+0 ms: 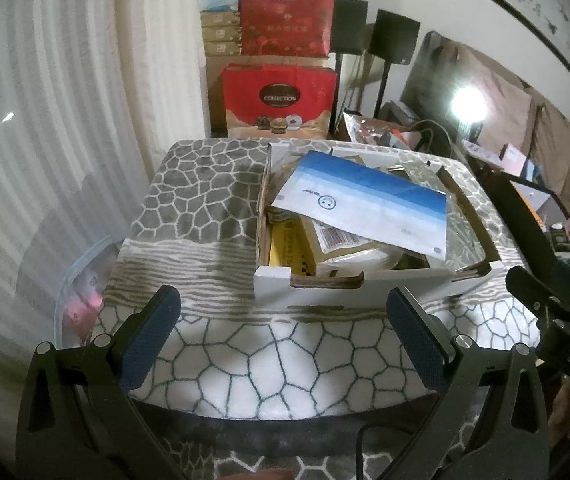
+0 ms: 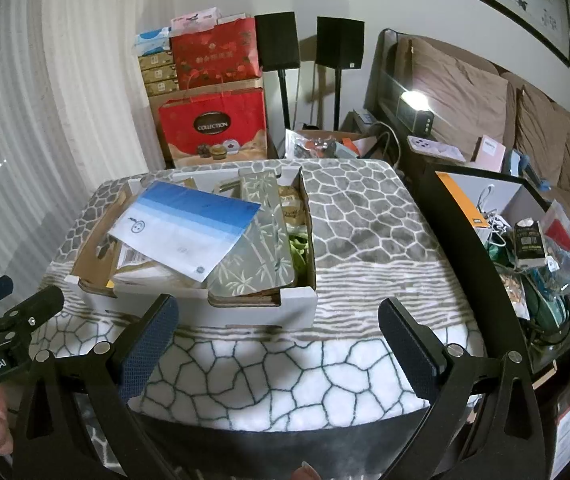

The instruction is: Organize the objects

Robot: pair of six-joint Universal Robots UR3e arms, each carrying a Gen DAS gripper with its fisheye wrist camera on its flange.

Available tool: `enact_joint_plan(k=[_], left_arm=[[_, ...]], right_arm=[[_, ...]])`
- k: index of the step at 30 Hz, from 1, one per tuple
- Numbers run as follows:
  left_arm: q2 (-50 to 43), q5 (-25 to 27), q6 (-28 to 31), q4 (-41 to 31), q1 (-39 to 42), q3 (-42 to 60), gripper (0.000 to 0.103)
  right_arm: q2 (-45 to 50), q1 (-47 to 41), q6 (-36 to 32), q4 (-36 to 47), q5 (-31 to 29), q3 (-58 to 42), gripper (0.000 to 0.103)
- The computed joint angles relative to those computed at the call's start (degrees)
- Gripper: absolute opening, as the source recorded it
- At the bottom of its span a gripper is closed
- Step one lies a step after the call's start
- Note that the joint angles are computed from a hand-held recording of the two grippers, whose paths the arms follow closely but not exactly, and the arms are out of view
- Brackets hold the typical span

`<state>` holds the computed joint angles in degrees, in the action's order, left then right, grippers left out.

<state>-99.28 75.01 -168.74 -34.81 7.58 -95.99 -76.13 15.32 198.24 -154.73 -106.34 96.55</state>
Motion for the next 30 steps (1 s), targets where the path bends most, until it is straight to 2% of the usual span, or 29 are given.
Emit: enact_joint_plan(k=[12, 30], left_arm=[[0.38, -2.02, -0.79, -0.14, 1.25, -0.7, 0.103], [0.22, -1.82, -0.42, -0.46, 1.1, -0.38, 0.103]], right_arm=[[-0.32, 0.12, 0.44, 0.53, 0.18, -0.09, 0.101], [-0.17, 0.67, 0.9, 0.94, -0.38, -0.55, 0.101]])
